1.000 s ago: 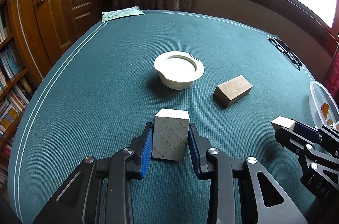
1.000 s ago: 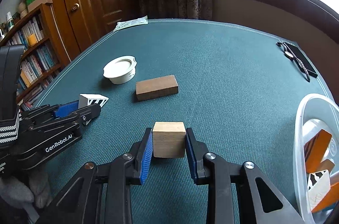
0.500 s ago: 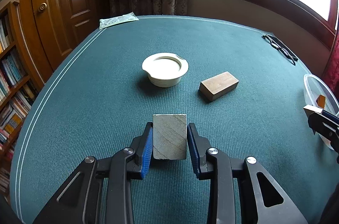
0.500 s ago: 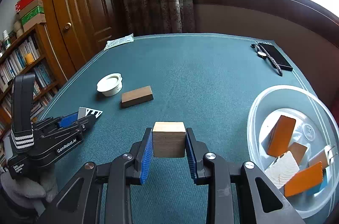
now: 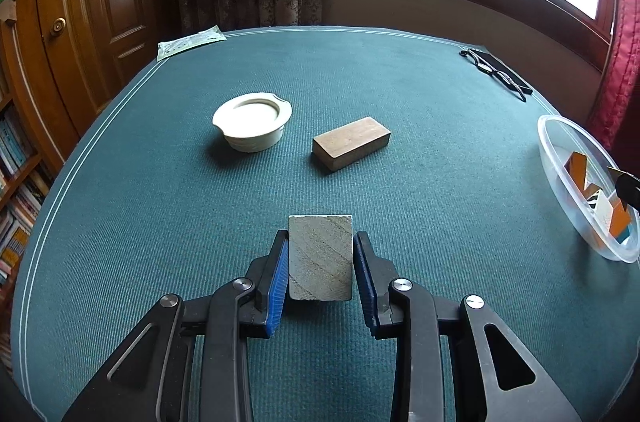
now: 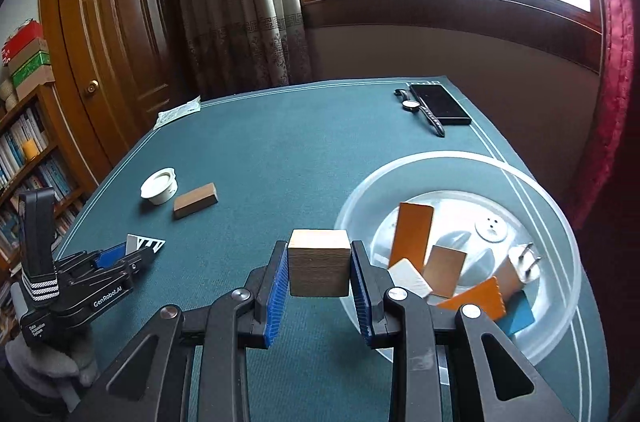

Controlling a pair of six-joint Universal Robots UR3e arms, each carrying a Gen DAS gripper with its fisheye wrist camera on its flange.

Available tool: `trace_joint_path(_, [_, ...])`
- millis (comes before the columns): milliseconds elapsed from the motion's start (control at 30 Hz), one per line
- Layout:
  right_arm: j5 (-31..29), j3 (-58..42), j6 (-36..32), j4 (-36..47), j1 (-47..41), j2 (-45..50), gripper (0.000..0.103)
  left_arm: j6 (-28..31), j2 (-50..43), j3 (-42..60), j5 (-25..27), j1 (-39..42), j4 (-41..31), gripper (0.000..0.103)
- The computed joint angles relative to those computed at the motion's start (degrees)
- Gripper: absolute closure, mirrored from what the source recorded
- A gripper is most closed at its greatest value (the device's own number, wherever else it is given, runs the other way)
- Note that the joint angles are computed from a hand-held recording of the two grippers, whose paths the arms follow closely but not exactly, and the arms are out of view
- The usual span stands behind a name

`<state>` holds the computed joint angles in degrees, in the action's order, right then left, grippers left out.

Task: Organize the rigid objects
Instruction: 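Lift and carry both held blocks over the clear bowl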

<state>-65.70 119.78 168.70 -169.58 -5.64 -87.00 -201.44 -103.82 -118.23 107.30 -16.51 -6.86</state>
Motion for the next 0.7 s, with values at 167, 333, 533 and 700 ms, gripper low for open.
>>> trace_joint_path(167, [1.67, 2.72, -0.26, 0.39, -6.04, -2.30, 0.072, -0.41, -0.80, 1.97, -0.08, -1.70, -1.20, 0.071])
trace_joint_path(333, [3.62, 3.08, -0.05, 1.57, -10.91, -2.39, 0.072, -0.70, -2.00, 4.88, 0.26, -3.79, -2.82, 0.071])
trace_joint_path(533, [4.57, 1.91, 0.65, 1.97, -14.23, -0.32, 0.072, -0.68, -2.70, 7.96, 0.07, -5.67, -4.54, 0.071])
trace_joint_path(700, [4.15, 1.23, 0.61, 2.06, -15.38, 1.33, 0.072, -0.19, -3.65, 10.68, 0.10, -7.17, -5.84, 0.071])
